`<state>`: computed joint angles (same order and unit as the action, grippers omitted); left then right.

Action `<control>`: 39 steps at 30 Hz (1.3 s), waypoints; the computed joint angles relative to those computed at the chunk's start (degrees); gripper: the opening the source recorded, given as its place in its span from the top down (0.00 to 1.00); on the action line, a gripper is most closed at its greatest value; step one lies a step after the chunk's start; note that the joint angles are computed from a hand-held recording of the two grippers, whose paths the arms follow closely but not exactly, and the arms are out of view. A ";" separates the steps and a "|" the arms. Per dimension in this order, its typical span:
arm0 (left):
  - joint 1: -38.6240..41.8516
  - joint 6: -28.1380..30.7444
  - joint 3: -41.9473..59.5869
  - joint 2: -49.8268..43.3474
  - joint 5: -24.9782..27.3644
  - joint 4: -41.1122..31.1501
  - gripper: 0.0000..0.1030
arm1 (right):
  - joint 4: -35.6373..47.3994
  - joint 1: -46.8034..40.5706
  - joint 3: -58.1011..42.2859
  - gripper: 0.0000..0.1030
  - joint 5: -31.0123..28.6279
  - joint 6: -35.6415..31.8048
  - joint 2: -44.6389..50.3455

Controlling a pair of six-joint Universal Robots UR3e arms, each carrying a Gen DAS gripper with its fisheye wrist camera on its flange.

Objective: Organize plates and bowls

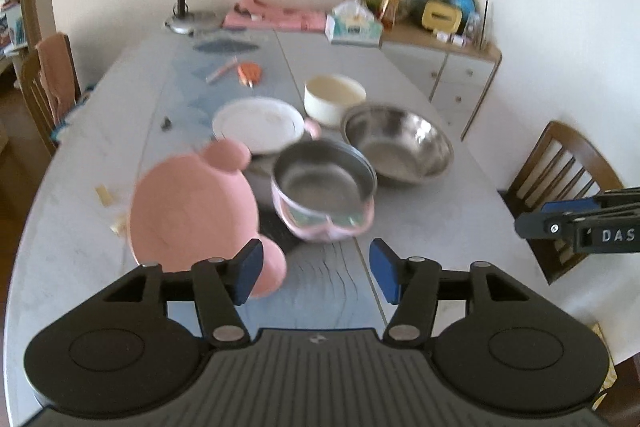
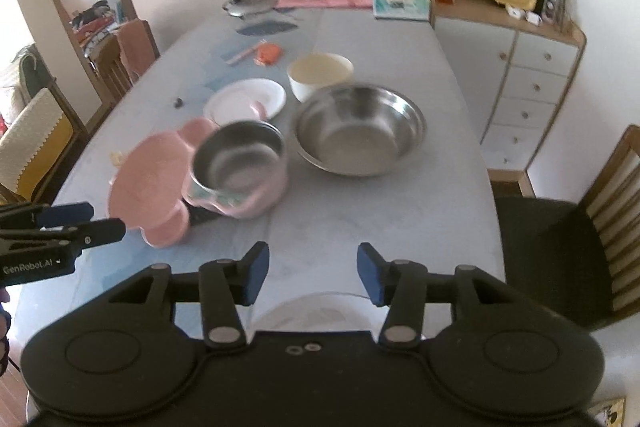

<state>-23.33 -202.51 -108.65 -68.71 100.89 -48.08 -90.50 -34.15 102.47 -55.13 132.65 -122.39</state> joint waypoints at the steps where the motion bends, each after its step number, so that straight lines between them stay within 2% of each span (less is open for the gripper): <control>1: 0.88 1.03 -0.06 0.98 -0.13 -0.15 0.44 | -1.06 1.23 -0.20 0.51 -0.12 1.43 0.07; 3: 2.27 2.73 0.17 2.56 0.08 -0.64 0.43 | -2.63 3.14 -0.67 0.48 -0.17 3.56 0.02; 7: 6.08 5.63 0.50 5.50 -1.72 -1.89 0.36 | -8.13 8.49 -1.56 0.37 -1.63 9.38 1.77; 10: 8.27 7.93 1.32 6.40 -1.67 -2.19 0.28 | -11.96 12.37 -3.15 0.36 -2.80 13.19 4.55; 13: 12.25 9.91 2.07 7.08 -4.61 -2.47 0.26 | -16.93 16.36 -5.11 0.32 -4.85 16.98 8.45; 18: 17.49 13.02 4.57 3.97 -7.05 -0.78 0.23 | -24.80 22.36 -9.95 0.21 -8.52 22.02 16.90; 20: 19.65 13.91 6.03 1.77 -8.01 -0.09 0.23 | -26.42 24.20 -13.39 0.19 -9.39 23.16 21.45; 22: 21.90 14.62 7.50 -0.71 -9.64 0.35 0.23 | -27.64 25.63 -16.63 0.12 -10.03 24.32 25.59; 25: 24.88 15.46 9.27 -4.89 -12.14 2.16 0.23 | -28.97 27.96 -22.36 0.08 -11.21 25.92 32.31; 32: 27.20 16.34 18.96 -18.60 -13.14 3.29 0.23 | -26.05 32.82 -41.88 0.06 -14.47 30.17 50.99; 39: 29.95 16.46 31.19 -32.29 -16.23 -0.32 0.23 | -14.86 35.77 -70.35 0.07 -16.35 34.98 72.52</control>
